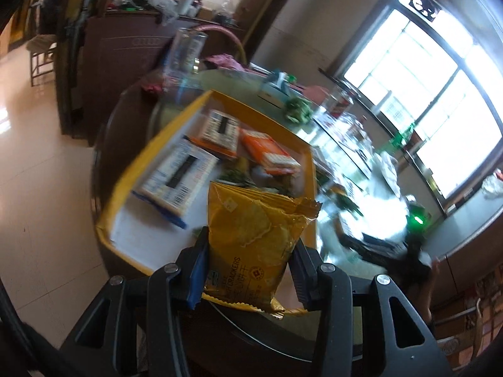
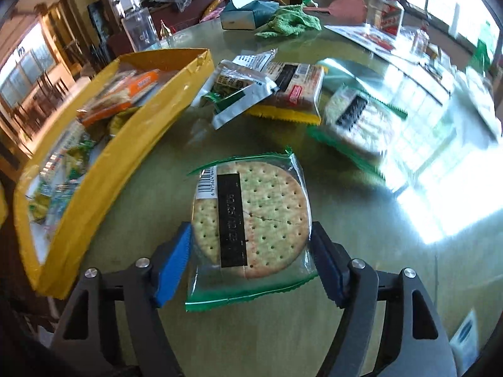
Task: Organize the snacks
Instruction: 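Grasp the green-edged round cracker pack with the right tool while the left carries the yellow bag, then lower both held packs into the tray and open both tools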
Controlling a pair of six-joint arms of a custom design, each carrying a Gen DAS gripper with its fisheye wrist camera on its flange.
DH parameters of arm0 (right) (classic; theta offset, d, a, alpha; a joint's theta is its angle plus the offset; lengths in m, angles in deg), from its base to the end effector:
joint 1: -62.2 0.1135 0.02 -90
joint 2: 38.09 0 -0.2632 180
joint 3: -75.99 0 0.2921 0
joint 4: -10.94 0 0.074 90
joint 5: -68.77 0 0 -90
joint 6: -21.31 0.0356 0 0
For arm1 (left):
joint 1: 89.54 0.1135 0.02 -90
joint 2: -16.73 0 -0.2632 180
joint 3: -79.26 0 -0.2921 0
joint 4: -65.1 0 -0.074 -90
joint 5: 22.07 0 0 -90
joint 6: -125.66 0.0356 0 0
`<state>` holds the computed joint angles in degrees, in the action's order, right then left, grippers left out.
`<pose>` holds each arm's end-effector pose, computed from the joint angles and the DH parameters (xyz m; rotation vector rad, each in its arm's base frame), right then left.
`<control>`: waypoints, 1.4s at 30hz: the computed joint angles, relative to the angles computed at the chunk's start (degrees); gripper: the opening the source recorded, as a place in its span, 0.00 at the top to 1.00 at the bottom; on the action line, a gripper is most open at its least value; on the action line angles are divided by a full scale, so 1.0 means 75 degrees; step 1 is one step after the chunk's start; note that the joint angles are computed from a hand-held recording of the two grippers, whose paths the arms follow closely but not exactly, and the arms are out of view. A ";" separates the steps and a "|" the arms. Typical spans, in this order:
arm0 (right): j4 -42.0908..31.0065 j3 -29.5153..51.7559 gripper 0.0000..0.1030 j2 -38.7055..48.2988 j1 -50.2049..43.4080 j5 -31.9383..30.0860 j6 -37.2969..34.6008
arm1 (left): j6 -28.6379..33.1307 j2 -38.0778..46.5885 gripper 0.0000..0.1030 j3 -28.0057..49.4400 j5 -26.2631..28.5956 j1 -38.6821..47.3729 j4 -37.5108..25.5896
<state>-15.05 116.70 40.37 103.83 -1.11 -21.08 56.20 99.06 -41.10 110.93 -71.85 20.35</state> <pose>0.1919 0.1542 0.0962 0.2405 2.5637 0.0966 0.2863 0.0658 0.1693 0.2518 2.4291 -0.7471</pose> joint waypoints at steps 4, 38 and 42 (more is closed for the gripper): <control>-0.0204 -0.0284 0.29 -0.1246 0.0980 0.0644 0.0920 | -0.0091 0.0406 0.56 0.0282 -0.0061 0.0183 0.0220; 0.0743 0.3667 0.17 0.3171 0.2019 0.0889 0.0547 | -0.0095 0.2019 0.36 0.1244 -0.0844 0.0057 0.0615; 0.1132 0.3001 0.17 0.2417 0.2122 0.1032 0.0527 | -0.0533 0.1110 0.34 0.0445 -0.0830 0.0051 0.1410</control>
<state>-6.56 139.21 58.50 119.75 6.63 -17.13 52.20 107.39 -37.76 104.71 -71.47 30.92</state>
